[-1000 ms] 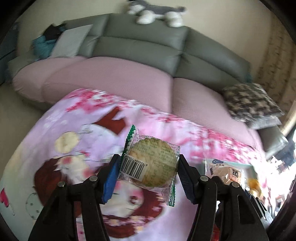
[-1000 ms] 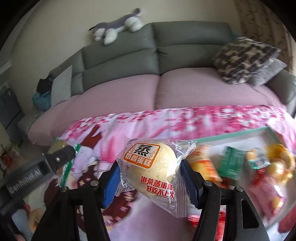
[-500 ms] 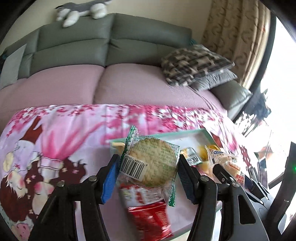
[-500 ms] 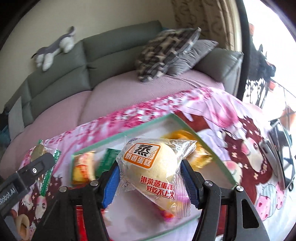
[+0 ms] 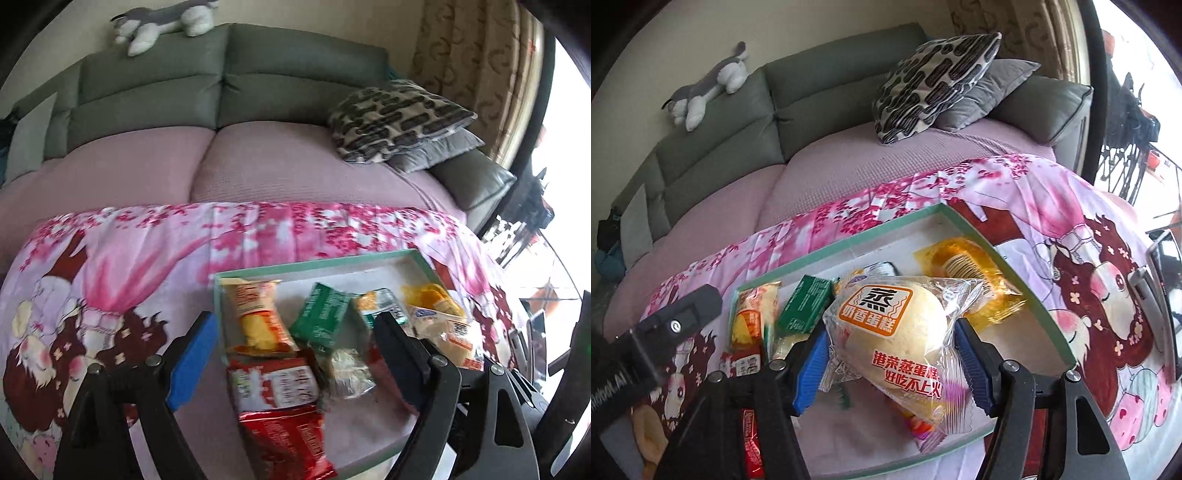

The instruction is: Organize snacks

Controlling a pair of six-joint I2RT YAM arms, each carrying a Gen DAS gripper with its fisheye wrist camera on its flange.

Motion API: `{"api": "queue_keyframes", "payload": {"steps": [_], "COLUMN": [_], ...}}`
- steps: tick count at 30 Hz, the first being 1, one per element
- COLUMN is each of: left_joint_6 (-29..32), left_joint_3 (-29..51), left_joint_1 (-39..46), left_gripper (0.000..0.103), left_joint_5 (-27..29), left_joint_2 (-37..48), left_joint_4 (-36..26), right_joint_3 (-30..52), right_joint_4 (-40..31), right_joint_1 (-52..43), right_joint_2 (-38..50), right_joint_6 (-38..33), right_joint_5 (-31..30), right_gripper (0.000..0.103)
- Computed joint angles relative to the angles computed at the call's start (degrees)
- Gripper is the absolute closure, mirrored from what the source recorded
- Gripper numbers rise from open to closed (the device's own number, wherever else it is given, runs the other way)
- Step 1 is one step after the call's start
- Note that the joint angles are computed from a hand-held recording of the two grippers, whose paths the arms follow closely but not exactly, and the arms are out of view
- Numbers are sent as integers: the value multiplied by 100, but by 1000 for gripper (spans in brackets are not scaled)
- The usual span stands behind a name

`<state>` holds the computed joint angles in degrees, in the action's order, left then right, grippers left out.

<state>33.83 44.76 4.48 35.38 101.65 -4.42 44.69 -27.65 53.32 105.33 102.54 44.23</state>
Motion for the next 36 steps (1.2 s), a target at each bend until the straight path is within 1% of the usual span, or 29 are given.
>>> {"api": "queue_keyframes", "payload": {"steps": [2,3,5,7,8,11,14,16,19,21,23,26,29,32,36], "left_joint_6": [-26,-43,-108,-195,-168,68,453,671,834,1027,1202,1330,1533,1518,1452], "left_joint_3": [51,69,29,-116,-134,-83,-163,-326,-715,-778,-743,-770,-846,-893,-730], "left_joint_1": [105,172,326,517,605,881,1165,1311,1521,1676,1862,2060,2070,2004,2012], "left_gripper": [14,8,1,0,0,0,0,0,0,0,0,0,0,0,0], "left_joint_5": [-74,-123,-245,-450,-522,-591,-660,-811,-1135,-1164,-1097,-1053,-1238,-1402,-1388], "left_joint_2": [41,66,91,68,75,133,133,94,-19,22,108,199,386,505,658], "left_joint_4": [11,43,233,608,674,571,482,624,1113,1127,987,948,1100,1337,1279], "right_joint_3": [63,96,259,421,495,783,1150,1333,1654,1795,1944,2047,2057,2021,1920], "right_joint_4": [38,34,-179,-478,-610,-1060,-1516,-1685,-1994,-2145,-2292,-2331,-2224,-2159,-1941], "right_joint_1": [3,-7,34,137,204,445,698,834,1076,1182,1299,1405,1408,1363,1299], "right_joint_2": [38,54,129,157,147,229,478,622,856,960,1089,1251,1359,1406,1438], "right_joint_6": [-156,-229,-212,-63,-2,231,473,561,756,863,960,1020,888,868,772], "right_joint_5": [-47,-77,-70,20,68,192,187,151,102,83,18,-132,-256,-293,-320], "right_gripper": [30,27,11,4,0,0,0,0,0,0,0,0,0,0,0]}}
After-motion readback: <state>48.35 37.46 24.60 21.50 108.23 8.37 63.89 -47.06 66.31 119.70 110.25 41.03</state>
